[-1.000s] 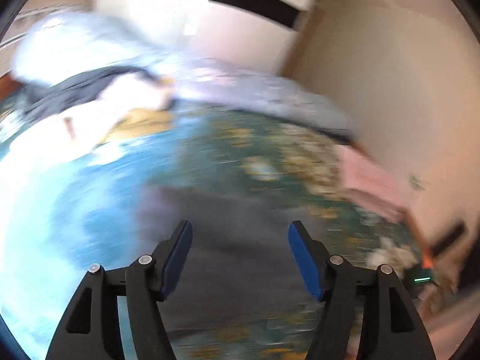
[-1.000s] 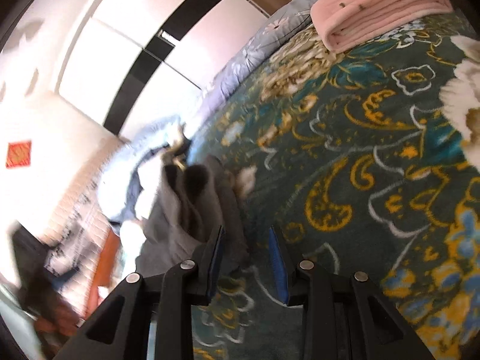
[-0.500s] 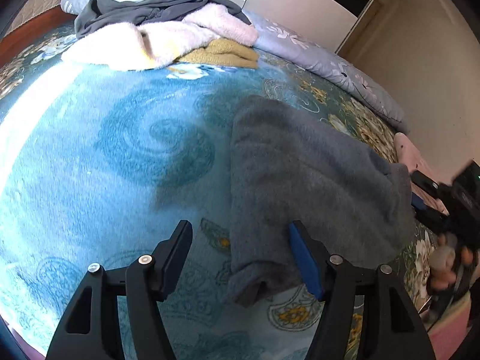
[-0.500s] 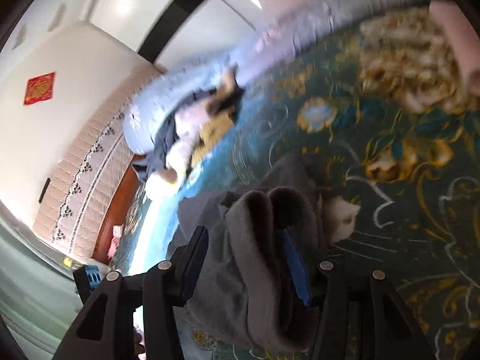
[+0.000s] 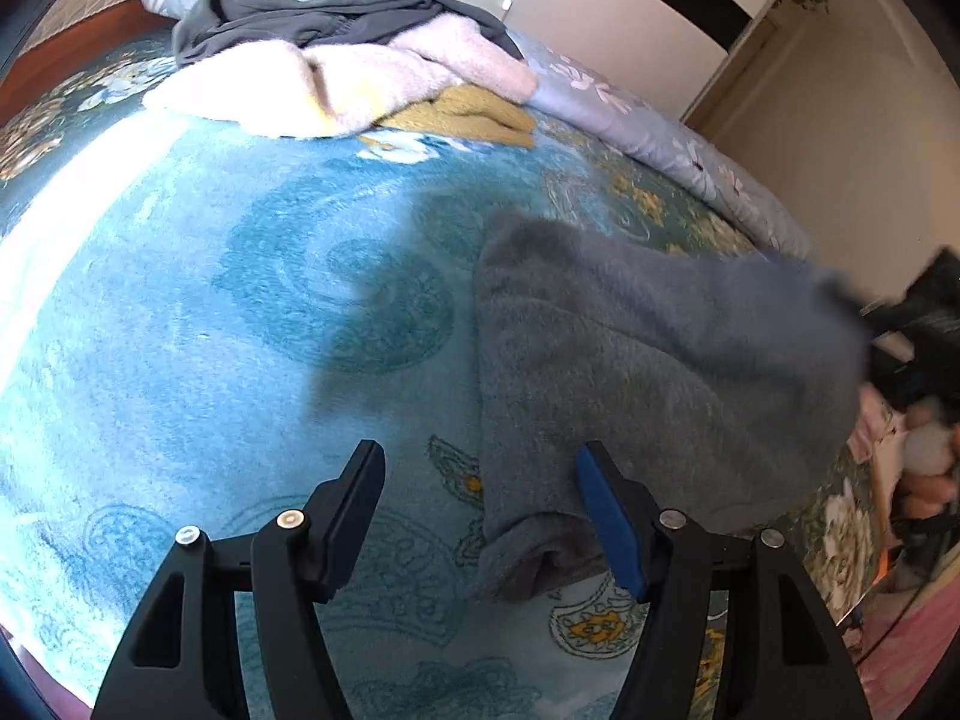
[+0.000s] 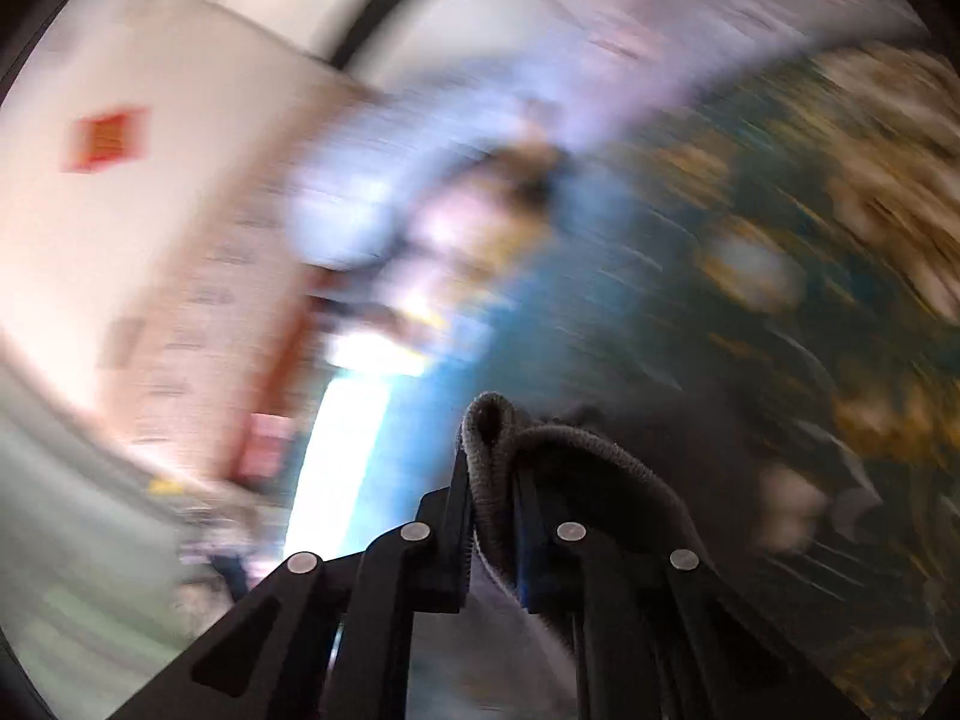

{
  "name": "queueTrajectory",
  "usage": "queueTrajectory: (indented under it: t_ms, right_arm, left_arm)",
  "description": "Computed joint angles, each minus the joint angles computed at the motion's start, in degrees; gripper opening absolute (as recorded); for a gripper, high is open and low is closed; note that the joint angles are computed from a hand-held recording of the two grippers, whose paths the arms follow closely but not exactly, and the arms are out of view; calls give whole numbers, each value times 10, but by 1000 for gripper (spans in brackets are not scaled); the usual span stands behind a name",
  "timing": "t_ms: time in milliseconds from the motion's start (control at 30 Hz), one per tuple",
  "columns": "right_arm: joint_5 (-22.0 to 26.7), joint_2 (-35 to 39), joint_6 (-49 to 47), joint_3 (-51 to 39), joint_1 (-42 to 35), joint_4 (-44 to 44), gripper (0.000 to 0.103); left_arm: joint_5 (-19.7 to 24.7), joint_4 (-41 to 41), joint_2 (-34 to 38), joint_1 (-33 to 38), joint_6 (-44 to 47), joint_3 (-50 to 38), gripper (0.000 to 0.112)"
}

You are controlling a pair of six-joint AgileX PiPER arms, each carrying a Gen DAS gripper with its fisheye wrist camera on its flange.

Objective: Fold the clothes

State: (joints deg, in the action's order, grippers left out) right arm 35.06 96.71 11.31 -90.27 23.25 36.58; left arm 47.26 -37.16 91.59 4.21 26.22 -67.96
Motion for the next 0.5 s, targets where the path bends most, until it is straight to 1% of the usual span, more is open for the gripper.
queueTrajectory:
  t_ms: [33,67,167,200,267,367,400,500]
  right_arm:
    - [-3,-2,-14,4,-8,12,11]
    - [2,3,-5,2,-14,1,11]
    - [62,62,56,-11,-35,-30,12]
    - [68,76,72,-6,-37,-41,12]
    - [62,96,84,19,-44,-40,12]
    - [29,85,36,67,-65,30,14]
    - [28,82,33,69,-67,35,17]
    - [40,64,51,60,-61,-8,17]
  left_arm:
    - [2,-1,-4,6,-1,-1,67]
    - [2,1,-7,10,-3,-3,67]
    - [4,5,-16,17,-7,-6,67]
    - [5,7,-17,16,-8,-7,67]
    - [6,16,-16,9,-16,-12,67]
    - [1,32,-10,-11,-32,-27,67]
    - [-1,37,-6,-22,-39,-35,67]
    - [-18,46,-3,-54,-51,-42,67]
